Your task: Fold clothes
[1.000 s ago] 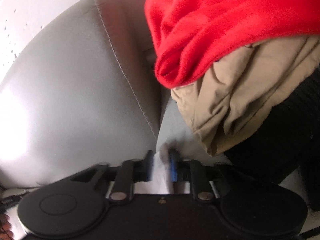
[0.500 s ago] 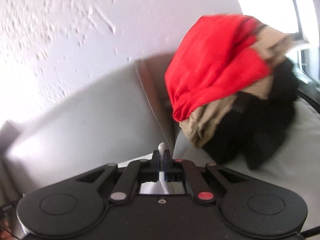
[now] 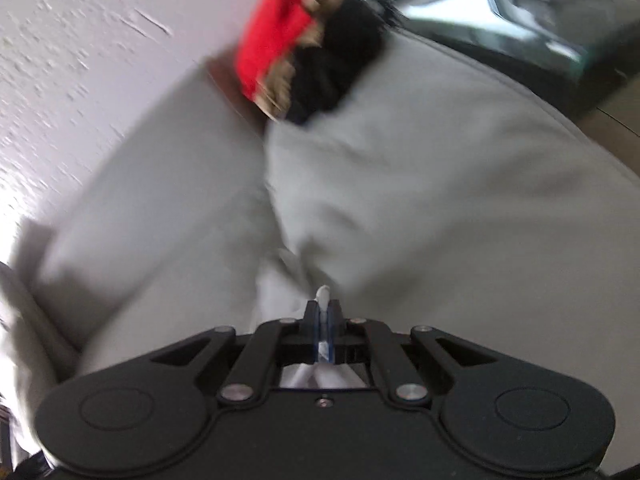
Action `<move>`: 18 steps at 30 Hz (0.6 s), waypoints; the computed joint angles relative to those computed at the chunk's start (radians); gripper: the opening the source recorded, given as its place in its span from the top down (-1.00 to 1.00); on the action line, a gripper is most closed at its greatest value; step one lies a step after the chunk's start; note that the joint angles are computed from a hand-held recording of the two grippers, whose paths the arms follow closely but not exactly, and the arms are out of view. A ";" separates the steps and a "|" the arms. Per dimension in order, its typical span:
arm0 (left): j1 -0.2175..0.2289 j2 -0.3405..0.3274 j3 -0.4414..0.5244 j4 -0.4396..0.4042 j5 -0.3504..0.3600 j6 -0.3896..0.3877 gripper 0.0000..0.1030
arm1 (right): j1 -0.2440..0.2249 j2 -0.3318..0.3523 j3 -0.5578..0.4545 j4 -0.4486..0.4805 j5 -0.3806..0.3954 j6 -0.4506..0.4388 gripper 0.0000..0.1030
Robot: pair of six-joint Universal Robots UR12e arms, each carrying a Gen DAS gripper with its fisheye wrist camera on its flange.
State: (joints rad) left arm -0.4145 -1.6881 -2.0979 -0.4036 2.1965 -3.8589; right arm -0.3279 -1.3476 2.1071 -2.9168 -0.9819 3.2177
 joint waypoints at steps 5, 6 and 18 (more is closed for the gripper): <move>-0.030 0.032 -0.027 0.065 0.015 -0.026 0.93 | -0.014 -0.052 0.056 -0.059 0.000 -0.004 0.93; -0.034 0.026 -0.021 0.062 0.023 -0.032 0.93 | -0.020 -0.065 0.066 -0.073 0.009 0.000 0.93; -0.064 0.029 -0.011 -0.146 -0.039 -0.110 0.77 | -0.020 -0.117 0.135 -0.030 -0.131 -0.101 0.92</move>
State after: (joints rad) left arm -0.4780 -1.6596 -2.1089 -0.5494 2.1580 -3.9693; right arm -0.3481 -1.4645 2.2420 -2.9464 -1.1126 3.1163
